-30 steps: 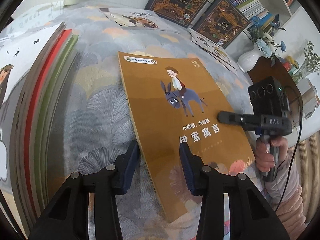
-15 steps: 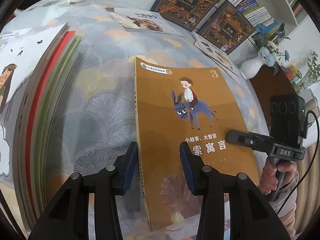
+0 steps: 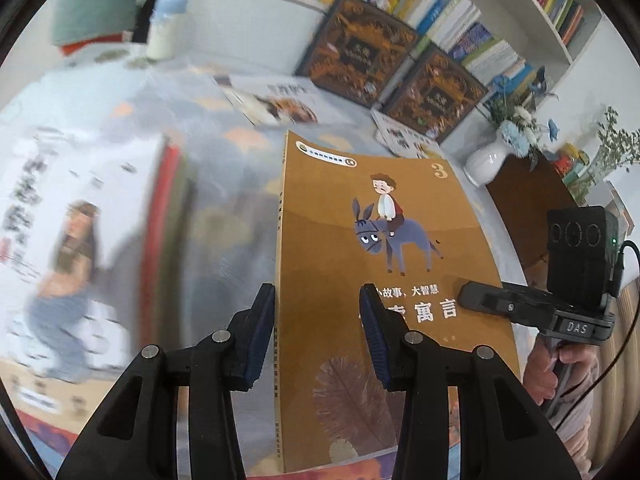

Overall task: Organize books
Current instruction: 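Lift the orange book off the cloth with the left gripper, then carry the orange book over the clear tabletop with the left gripper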

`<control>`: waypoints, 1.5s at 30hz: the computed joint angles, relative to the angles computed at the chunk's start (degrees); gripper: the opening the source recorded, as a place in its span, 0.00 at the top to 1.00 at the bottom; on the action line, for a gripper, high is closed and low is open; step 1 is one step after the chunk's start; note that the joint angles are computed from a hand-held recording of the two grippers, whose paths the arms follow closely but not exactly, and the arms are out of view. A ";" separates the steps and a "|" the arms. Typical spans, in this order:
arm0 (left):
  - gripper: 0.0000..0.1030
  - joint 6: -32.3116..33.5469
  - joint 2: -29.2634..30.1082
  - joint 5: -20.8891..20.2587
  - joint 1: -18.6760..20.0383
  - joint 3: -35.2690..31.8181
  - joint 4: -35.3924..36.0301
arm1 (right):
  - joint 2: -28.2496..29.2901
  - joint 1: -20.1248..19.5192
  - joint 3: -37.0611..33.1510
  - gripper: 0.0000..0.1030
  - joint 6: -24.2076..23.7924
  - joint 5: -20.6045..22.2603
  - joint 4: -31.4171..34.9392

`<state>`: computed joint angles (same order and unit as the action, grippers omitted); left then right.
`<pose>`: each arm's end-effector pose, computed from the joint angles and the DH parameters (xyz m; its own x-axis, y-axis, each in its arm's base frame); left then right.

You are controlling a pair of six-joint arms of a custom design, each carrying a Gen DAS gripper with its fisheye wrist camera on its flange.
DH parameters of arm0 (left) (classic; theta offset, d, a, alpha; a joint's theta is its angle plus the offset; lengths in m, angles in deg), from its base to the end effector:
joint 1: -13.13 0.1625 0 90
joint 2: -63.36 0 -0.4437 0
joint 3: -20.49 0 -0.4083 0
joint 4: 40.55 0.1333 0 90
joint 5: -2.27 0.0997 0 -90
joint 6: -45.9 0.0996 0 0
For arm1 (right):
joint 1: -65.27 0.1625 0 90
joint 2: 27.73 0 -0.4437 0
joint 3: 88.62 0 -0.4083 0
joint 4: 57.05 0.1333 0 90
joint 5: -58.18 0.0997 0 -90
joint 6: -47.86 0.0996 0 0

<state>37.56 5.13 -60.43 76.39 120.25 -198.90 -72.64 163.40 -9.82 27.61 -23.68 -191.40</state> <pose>-0.1408 -0.6773 0.2350 -0.9356 0.0971 -0.3395 0.2687 0.8197 -0.5058 0.2547 -0.7405 0.1692 -0.8679 -0.4922 -0.0678 -0.4684 0.8561 -0.2185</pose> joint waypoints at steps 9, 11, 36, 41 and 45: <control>0.62 1.14 -7.56 5.02 2.58 2.78 -3.77 | 10.46 5.81 -12.35 0.86 -1.65 1.66 5.59; 0.62 1.30 -8.68 6.64 3.19 3.11 -4.23 | 13.10 6.83 -15.46 0.86 -2.20 1.90 6.85; 0.60 1.19 -11.76 7.78 10.15 3.55 -5.72 | 27.55 10.20 -30.14 0.84 2.39 -4.04 14.49; 0.59 2.90 -11.58 11.30 9.08 4.33 -8.92 | 27.31 10.84 -29.84 0.71 2.34 -5.55 14.42; 0.57 3.34 -11.76 12.91 8.21 4.59 -9.01 | 27.13 11.74 -29.92 0.55 2.07 -7.75 14.61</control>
